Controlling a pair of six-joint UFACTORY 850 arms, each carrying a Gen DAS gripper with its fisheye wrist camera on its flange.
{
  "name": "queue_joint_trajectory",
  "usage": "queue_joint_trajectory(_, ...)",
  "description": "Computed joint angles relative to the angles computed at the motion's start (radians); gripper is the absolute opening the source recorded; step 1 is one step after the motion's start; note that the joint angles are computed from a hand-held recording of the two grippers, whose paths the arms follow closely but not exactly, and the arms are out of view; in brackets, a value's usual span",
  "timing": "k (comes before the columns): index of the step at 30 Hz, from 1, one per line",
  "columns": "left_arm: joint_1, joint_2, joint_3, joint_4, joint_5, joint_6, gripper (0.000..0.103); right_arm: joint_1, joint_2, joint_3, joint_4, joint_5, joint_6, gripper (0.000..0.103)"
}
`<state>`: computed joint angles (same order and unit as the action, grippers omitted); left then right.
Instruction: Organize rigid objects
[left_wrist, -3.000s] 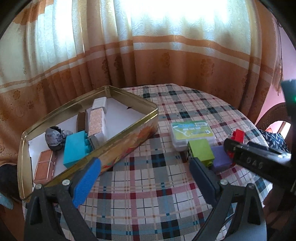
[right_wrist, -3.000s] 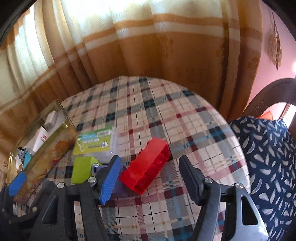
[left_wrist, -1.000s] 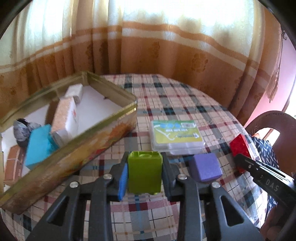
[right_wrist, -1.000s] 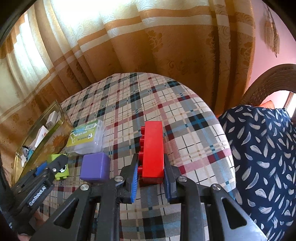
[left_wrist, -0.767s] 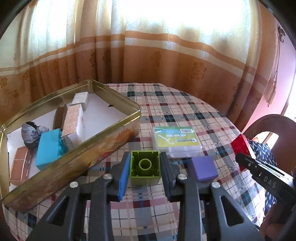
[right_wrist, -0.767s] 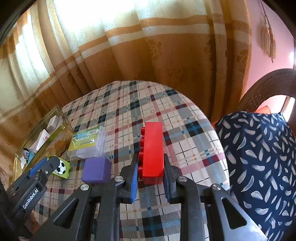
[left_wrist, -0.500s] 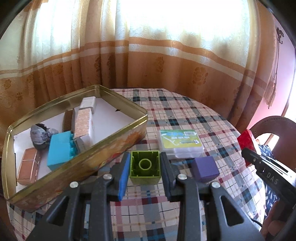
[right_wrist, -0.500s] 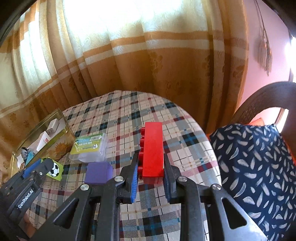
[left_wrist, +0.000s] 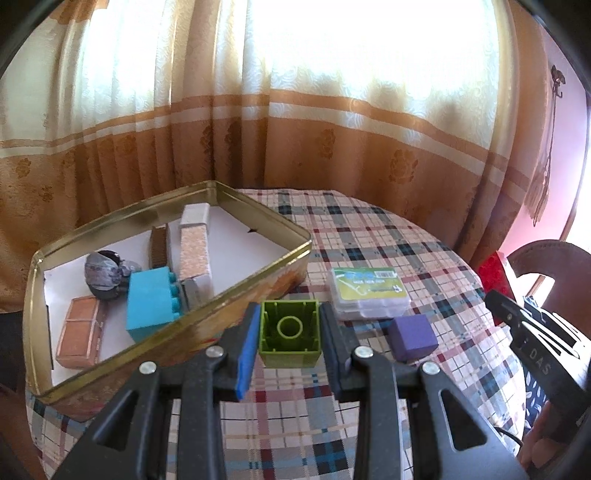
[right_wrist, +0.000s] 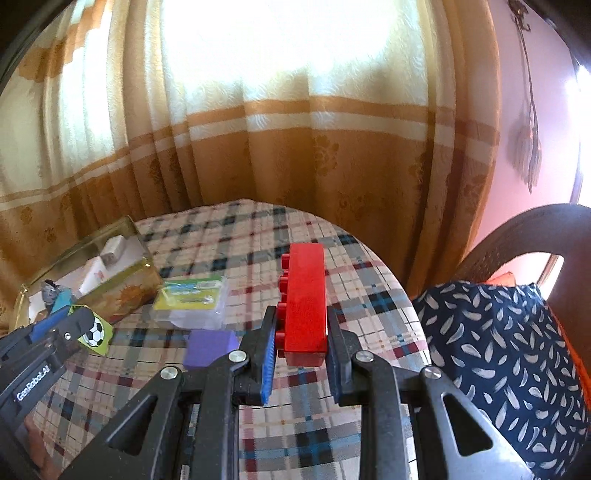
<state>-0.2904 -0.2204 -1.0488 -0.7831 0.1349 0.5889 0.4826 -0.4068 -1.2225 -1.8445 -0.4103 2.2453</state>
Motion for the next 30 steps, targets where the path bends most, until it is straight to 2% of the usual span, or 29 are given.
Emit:
queue_joint_trajectory(9,0.029,0.029,0.025,0.014,0.022,-0.01,0.031,0.058,-0.012,-0.036,-0.101,0.017,0.052,0.025)
queue_joint_trajectory(17,0.059,0.037,0.029,0.056,0.013,-0.069,0.031,0.082,-0.018,-0.07,-0.104,0.039,0.03,0.025)
queue_joint_trajectory(27,0.083,0.059,0.04,0.232,0.006,-0.251,0.031,0.105,-0.029,-0.103,-0.093,0.056,-0.003,0.025)
queue_joint_trajectory(30,0.091,0.066,0.044,0.376,0.002,-0.401,0.031,0.11,-0.03,-0.11,-0.098,0.062,-0.001,0.025)
